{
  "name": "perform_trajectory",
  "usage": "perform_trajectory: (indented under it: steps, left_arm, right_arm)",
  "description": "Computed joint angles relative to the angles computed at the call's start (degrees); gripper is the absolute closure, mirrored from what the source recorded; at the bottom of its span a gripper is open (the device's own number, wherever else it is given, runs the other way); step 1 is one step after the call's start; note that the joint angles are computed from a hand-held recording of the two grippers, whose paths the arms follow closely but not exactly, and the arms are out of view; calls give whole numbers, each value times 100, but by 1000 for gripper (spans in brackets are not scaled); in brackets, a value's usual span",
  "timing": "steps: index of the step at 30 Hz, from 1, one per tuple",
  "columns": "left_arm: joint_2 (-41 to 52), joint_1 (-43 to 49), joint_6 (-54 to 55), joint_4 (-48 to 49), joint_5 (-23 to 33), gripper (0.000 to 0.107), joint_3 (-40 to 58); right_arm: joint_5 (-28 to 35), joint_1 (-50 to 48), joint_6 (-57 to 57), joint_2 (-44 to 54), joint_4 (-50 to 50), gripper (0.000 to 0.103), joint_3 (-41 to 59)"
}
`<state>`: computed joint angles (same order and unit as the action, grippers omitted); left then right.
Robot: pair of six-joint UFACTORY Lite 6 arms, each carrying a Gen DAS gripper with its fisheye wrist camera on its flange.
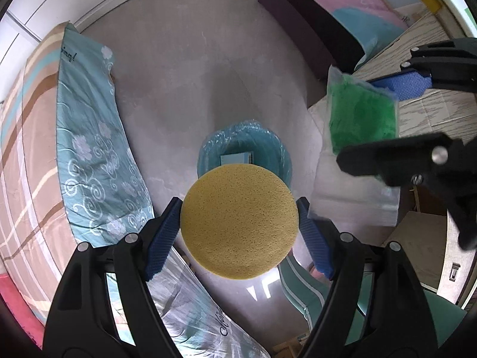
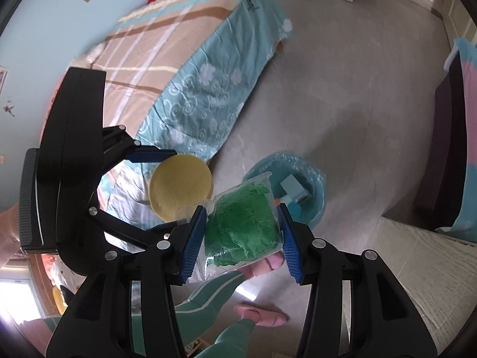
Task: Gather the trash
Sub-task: 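Carry yellow sponge and green bag over the bin and release both, then move both open tools back over the table toward the bottle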
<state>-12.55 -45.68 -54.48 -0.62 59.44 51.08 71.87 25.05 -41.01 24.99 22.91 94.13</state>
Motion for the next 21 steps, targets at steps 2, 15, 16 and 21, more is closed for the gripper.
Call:
perform_trajectory:
  steps: [2, 15, 16, 21]
  left_arm:
    - [77, 22, 34, 4, -78, 32, -64]
    - [419, -80, -2, 86, -3, 17, 100]
    - [415, -105, -35, 91, 36, 17, 117]
    - [225, -192, -189, 123, 44, 17, 70]
  right_arm:
    - [-78, 62, 77, 70, -17, 51, -7]
    - [-30, -172, 278, 188, -30, 33, 300]
    - [-10, -214, 282, 175, -23, 33, 314]
    - [113, -402, 242, 96, 27, 33, 388]
